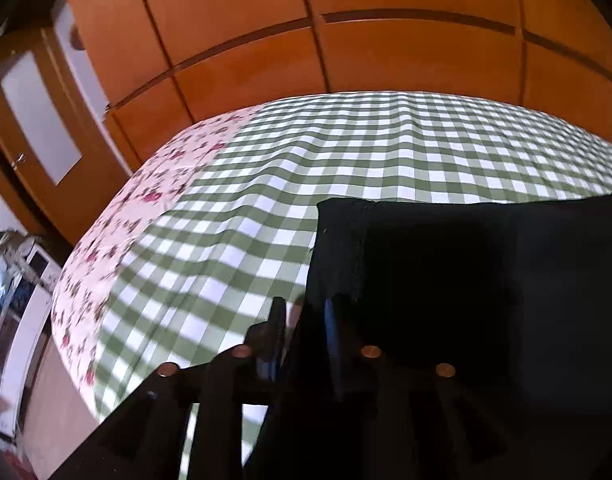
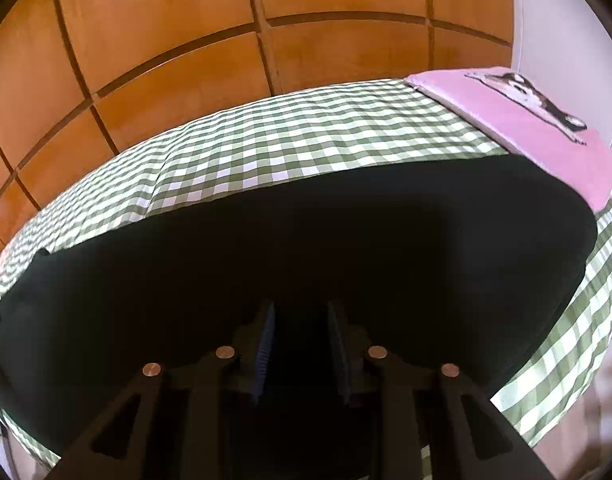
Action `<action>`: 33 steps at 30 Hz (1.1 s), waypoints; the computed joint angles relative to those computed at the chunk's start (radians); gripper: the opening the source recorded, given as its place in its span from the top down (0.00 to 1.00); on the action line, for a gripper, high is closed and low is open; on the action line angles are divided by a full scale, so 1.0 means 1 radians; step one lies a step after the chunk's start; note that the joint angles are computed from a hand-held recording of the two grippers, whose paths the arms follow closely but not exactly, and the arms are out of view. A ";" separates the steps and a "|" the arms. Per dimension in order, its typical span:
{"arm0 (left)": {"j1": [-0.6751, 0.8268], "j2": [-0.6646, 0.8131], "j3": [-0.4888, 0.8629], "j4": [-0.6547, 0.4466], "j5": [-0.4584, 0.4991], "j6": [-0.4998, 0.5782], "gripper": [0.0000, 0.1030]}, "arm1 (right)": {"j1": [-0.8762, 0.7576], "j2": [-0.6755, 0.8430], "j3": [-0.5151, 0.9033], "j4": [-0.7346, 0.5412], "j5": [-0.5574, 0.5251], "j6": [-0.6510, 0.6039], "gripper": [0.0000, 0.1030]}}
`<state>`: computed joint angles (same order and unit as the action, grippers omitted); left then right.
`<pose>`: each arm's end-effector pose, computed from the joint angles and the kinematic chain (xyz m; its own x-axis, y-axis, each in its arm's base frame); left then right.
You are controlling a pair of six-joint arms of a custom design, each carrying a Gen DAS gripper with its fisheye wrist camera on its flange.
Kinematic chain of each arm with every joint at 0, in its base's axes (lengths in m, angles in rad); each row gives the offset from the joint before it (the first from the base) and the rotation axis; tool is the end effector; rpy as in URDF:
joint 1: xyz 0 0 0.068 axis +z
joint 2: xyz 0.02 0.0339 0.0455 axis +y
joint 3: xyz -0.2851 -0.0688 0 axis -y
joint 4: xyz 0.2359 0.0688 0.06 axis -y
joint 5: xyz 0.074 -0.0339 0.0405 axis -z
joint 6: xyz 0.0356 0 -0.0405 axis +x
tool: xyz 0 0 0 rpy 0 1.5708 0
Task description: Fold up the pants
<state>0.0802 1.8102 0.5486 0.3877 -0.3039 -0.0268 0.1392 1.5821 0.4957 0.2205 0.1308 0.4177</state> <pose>0.2841 0.0335 0.1012 -0.7569 -0.0865 -0.6478 -0.2883 0.9337 0.2122 0.2551 0.0311 0.1345 -0.7113 0.3065 -0.6325 0.2568 0.9510 0.1720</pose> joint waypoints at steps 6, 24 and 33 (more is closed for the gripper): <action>-0.005 -0.165 -0.059 -0.102 0.171 -0.159 0.34 | 0.045 0.003 0.009 -0.017 0.074 0.002 0.70; -0.291 -0.139 -0.040 -0.152 0.007 -0.333 0.34 | -0.035 -0.020 -0.009 0.002 0.040 -0.040 0.70; -0.284 -0.141 -0.051 -0.152 0.011 -0.356 0.34 | -0.092 -0.036 0.002 -0.032 0.039 -0.055 0.70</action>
<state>-0.2038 1.6696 0.4976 0.2356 -0.2930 -0.3832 0.0472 1.5459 0.4977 0.1883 0.1698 0.3622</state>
